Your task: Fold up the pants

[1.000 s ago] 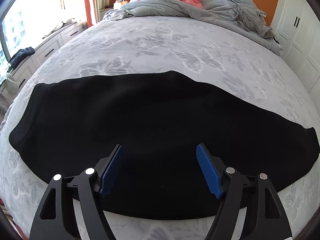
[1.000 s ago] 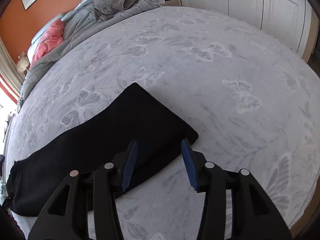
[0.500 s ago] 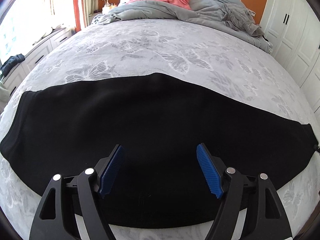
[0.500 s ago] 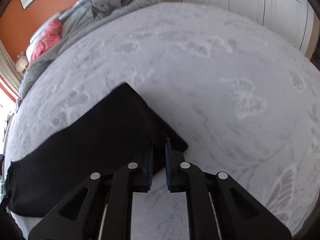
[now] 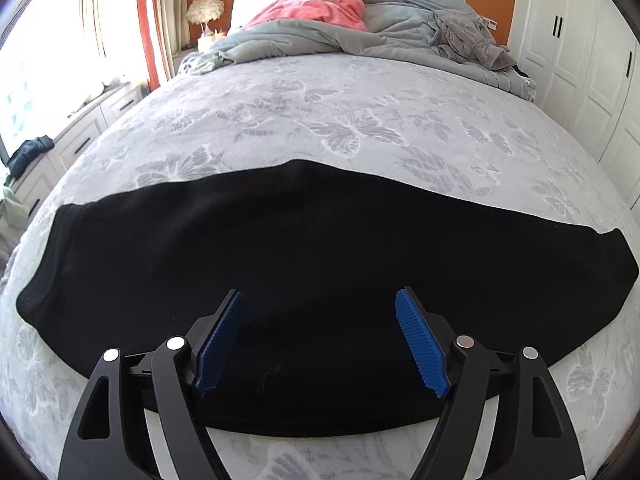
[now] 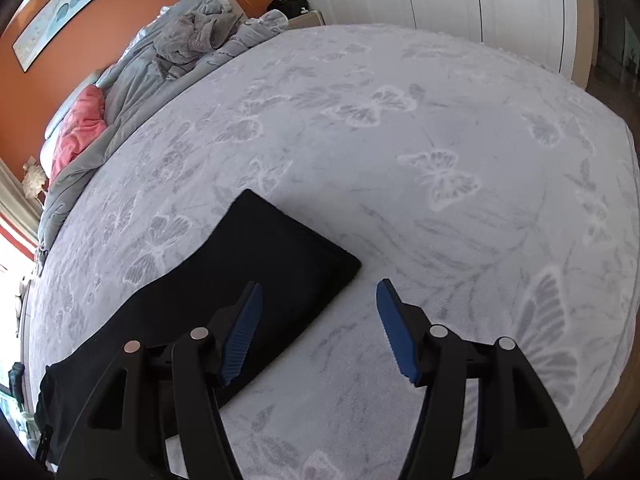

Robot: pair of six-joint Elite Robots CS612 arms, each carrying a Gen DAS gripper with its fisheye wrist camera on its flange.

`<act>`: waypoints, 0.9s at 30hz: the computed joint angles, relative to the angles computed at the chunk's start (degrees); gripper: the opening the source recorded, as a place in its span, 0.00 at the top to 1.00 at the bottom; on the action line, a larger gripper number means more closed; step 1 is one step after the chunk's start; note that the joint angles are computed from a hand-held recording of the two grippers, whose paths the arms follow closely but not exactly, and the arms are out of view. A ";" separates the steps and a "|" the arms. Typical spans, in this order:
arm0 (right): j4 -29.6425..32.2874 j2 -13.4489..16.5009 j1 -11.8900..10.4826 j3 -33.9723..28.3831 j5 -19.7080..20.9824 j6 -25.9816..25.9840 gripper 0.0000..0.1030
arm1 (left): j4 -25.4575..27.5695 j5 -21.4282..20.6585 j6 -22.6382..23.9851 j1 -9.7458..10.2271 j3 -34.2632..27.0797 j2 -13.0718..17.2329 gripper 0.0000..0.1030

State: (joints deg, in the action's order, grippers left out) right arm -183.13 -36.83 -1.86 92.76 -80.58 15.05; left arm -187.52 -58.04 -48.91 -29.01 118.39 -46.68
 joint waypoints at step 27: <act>-13.10 2.66 0.91 -3.18 16.77 11.19 0.91 | 1.30 0.02 -2.61 0.80 0.46 -0.82 0.26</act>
State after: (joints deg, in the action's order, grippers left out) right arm -196.22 -34.17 -0.95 89.58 -63.80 26.24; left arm -186.22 -58.01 -51.52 -28.20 118.85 -47.50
